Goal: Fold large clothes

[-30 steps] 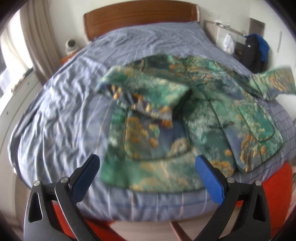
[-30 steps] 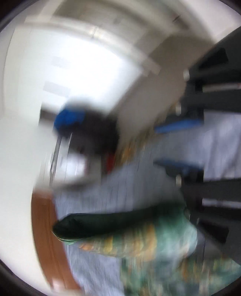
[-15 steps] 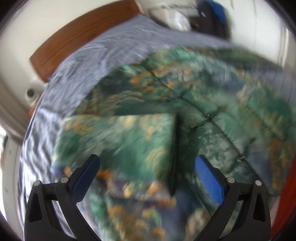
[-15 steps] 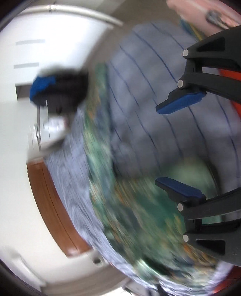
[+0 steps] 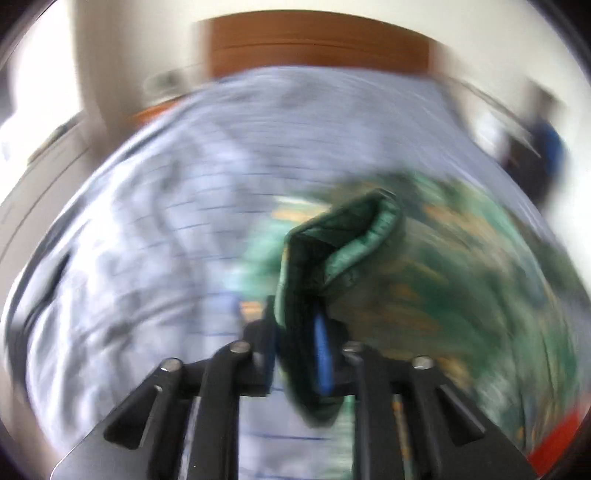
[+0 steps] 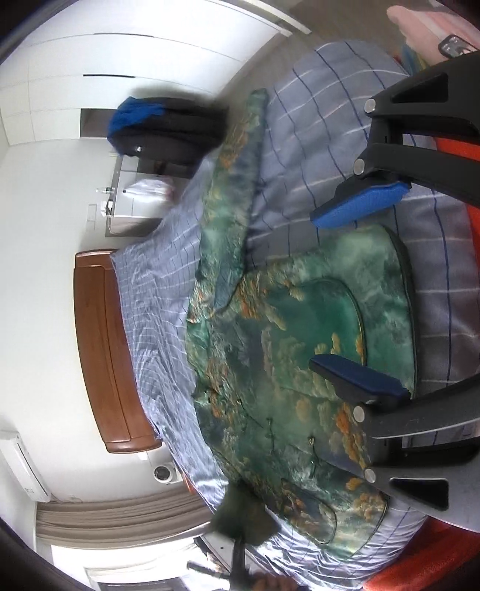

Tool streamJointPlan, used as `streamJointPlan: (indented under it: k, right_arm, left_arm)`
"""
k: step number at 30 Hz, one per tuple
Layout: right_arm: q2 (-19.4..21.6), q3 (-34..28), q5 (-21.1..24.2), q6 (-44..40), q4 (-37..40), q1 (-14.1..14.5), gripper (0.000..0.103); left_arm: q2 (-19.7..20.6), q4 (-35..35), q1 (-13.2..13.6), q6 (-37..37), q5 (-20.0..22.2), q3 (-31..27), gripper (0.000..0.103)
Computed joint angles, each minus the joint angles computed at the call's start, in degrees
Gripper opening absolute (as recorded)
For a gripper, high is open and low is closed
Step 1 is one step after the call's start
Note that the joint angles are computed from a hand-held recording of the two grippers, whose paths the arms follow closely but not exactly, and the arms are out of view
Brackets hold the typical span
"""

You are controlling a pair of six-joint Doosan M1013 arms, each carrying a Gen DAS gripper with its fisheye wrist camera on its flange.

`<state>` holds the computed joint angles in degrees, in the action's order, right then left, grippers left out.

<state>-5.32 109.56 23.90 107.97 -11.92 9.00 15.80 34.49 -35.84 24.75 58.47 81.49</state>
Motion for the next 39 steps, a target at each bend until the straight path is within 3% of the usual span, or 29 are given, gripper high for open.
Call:
streamJointPlan:
  k: [1, 2, 3, 5, 7, 9, 10, 12, 13, 16, 19, 20, 22, 23, 24, 25, 26, 27, 33, 39]
  right_arm:
    - [-0.02, -0.04, 0.25, 0.08, 0.4, -0.06, 0.071]
    - [0.21, -0.16, 0.3, -0.53, 1.51, -0.36, 0.071]
    - [0.36, -0.23, 0.36, -1.66, 3.61, -0.87, 0.071]
    - [0.83, -0.61, 1.39, -6.5, 11.06, -2.4, 0.073]
    - [1.75, -1.43, 4.09, -11.84, 19.82, -4.75, 0.076]
    - [2.6, -2.12, 6.42, -14.39, 23.95, -6.48, 0.081]
    - [3.4, -2.73, 8.39, -16.25, 26.69, -7.77, 0.081]
    - [4.87, -3.76, 11.86, -19.47, 30.78, -9.67, 0.083]
    - [6.33, -4.82, 15.32, -21.28, 32.91, -10.87, 0.083]
    - [9.88, -6.96, 23.16, -27.26, 39.32, -13.16, 0.083]
    - [12.33, -8.31, 27.65, -30.86, 42.25, -13.69, 0.083]
    - [12.9, -8.71, 28.13, -29.81, 40.97, -13.27, 0.083]
    - [14.06, -9.26, 30.57, -33.1, 44.12, -13.23, 0.082]
    - [14.51, -9.58, 31.68, -33.99, 44.39, -13.04, 0.074]
    - [14.86, -9.99, 32.01, -33.47, 42.84, -12.44, 0.059]
    - [14.94, -10.52, 31.69, -31.62, 39.03, -11.29, 0.048]
    - [14.78, -10.68, 31.41, -30.89, 37.75, -10.82, 0.024]
    - [14.54, -10.82, 31.48, -30.79, 38.13, -10.73, 0.016]
    - [11.13, -12.23, 32.26, -31.96, 39.42, -10.7, 0.014]
    - [10.95, -10.68, 33.7, -30.33, 36.37, -11.34, 0.014]
  left_arm:
    - [-0.98, 1.24, 0.92, -3.67, 1.98, 1.43, 0.039]
    - [-2.26, 3.04, 2.09, -8.52, 6.02, 3.49, 0.051]
    - [-3.47, 4.58, 3.18, -12.95, 10.96, 5.75, 0.053]
    - [-6.23, 4.09, 4.3, -18.42, 14.94, 10.18, 0.053]
    - [-10.63, 0.92, 4.05, -22.65, 9.53, 15.68, 0.053]
    - [-12.97, -3.01, 2.15, -19.48, 2.17, 18.44, 0.056]
    - [-13.55, -6.18, 1.16, -15.54, -2.59, 19.35, 0.061]
    - [-12.96, -17.05, -0.47, -3.82, -13.81, 20.14, 0.092]
    - [-11.91, -20.63, -1.23, 0.25, -16.46, 19.7, 0.094]
    - [-7.54, -29.02, -3.4, 12.25, -17.82, 16.94, 0.094]
    - [-3.86, -28.27, -4.55, 14.79, -14.56, 13.96, 0.094]
    - [-3.19, -29.74, -4.57, 16.2, -14.8, 13.59, 0.093]
    - [-2.82, -33.98, -3.84, 20.23, -16.03, 13.72, 0.068]
    - [-2.26, -36.17, -3.49, 22.73, -14.95, 13.06, 0.033]
    - [-2.08, -35.76, -3.71, 22.97, -14.47, 12.79, 0.019]
    - [-2.1, -34.49, -4.25, 22.12, -14.32, 12.41, 0.016]
    - [-2.3, -34.13, -4.5, 21.85, -14.52, 12.38, 0.013]
    - [-2.73, -34.22, -4.56, 21.61, -14.79, 12.43, 0.012]
    - [-7.0, -36.8, -4.22, 21.22, -16.35, 14.53, 0.012]
    - [-5.93, -36.42, -5.16, 18.7, -14.6, 16.48, 0.012]
